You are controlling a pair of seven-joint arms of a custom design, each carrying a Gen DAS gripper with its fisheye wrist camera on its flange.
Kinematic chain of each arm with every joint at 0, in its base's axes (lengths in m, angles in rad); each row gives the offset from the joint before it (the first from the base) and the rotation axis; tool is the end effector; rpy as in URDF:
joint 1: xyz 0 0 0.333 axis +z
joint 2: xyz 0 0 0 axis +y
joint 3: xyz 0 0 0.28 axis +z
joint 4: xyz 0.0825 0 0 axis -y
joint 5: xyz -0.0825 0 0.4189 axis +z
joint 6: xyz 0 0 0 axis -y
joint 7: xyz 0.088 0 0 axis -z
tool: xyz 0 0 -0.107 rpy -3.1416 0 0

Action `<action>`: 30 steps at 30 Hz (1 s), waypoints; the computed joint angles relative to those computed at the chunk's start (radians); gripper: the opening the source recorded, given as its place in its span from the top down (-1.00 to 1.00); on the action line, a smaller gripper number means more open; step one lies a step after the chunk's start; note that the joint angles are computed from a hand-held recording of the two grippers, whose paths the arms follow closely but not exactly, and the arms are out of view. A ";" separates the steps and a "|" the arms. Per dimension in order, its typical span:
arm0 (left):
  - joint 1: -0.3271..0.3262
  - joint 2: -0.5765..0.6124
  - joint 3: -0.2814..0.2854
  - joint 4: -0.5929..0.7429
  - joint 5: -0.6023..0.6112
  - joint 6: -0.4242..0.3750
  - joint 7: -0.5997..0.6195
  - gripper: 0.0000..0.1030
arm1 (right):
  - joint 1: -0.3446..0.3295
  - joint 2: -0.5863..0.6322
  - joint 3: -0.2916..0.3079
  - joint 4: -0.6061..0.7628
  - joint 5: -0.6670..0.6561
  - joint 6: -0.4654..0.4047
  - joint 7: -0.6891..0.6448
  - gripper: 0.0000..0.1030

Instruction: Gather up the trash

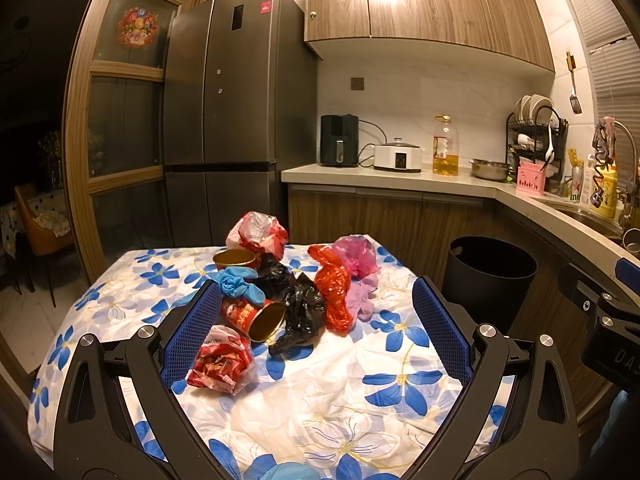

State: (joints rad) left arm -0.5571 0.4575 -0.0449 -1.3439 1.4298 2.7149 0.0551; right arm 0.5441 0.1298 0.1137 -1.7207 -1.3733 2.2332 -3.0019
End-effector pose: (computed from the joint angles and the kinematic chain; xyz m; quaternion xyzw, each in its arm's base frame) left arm 0.6068 -0.4516 0.5076 -0.5145 0.6095 -0.4589 0.3914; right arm 0.5516 0.3844 0.5207 -0.4720 0.6647 -0.4577 0.3548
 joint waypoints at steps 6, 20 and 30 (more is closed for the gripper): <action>0.000 0.001 0.000 0.002 -0.002 -0.002 0.003 -0.84 | 0.002 0.007 -0.001 0.007 -0.002 -0.003 0.001 -0.90; 0.001 0.000 -0.001 0.000 -0.003 0.001 0.001 -0.84 | -0.003 -0.007 -0.001 -0.008 0.001 0.006 -0.001 -0.90; 0.002 -0.002 0.004 -0.006 0.005 0.007 -0.020 -0.84 | -0.008 0.015 -0.007 -0.001 -0.024 0.041 0.026 -0.90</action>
